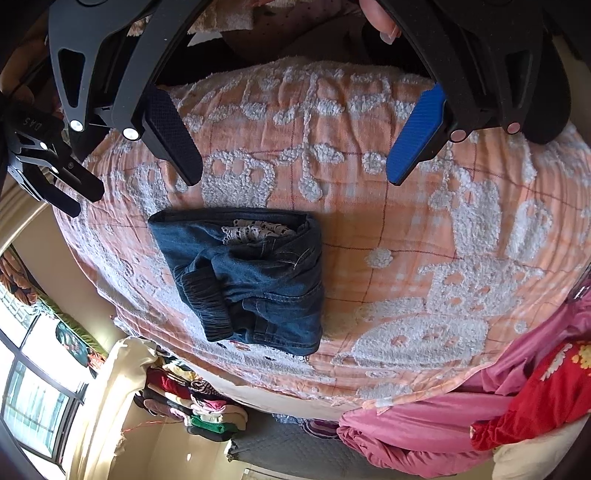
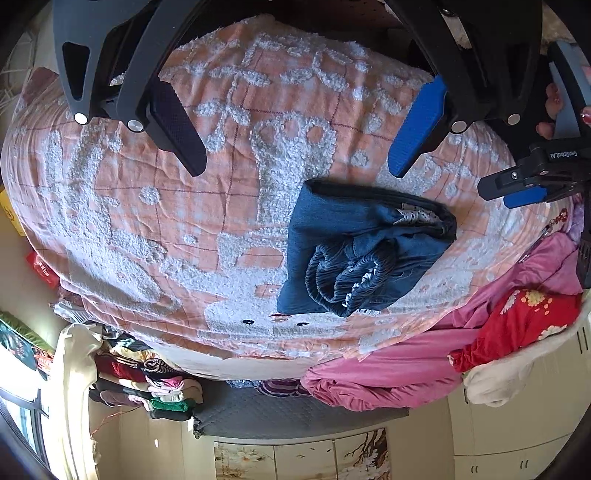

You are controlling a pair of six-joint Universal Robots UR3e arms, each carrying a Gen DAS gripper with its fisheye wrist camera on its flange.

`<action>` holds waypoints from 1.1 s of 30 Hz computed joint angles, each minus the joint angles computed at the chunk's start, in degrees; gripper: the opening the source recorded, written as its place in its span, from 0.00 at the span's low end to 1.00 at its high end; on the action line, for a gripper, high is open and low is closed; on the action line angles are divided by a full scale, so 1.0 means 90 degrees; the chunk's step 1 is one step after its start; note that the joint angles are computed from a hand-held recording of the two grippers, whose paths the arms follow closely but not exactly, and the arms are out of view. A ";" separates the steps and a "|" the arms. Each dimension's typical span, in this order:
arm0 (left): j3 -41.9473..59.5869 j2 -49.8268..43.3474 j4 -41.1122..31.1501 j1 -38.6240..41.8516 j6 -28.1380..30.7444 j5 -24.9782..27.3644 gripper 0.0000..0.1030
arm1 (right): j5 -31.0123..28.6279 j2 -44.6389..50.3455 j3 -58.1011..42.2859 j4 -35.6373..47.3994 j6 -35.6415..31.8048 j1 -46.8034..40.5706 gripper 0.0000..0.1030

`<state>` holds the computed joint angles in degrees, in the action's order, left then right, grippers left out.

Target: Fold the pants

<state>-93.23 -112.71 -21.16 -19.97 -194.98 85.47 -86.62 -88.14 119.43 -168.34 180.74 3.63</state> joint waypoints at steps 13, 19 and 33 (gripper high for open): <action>-0.0007 0.0100 -0.0059 0.0017 -0.0039 0.0058 0.91 | 0.0058 -0.0060 -0.0043 0.0152 -0.0013 -0.0028 0.95; 0.0009 0.0128 -0.0088 0.0016 -0.0027 0.0082 0.91 | 0.0058 -0.0083 -0.0047 0.0159 -0.0025 -0.0024 0.95; 0.0044 0.0220 -0.0231 -0.0014 -0.0020 0.0145 0.91 | 0.0038 -0.0091 -0.0068 0.0174 -0.0018 0.0007 0.95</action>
<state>-92.84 -110.73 -23.23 -20.10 -195.16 86.78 -86.28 -88.96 118.83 -166.77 180.58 3.69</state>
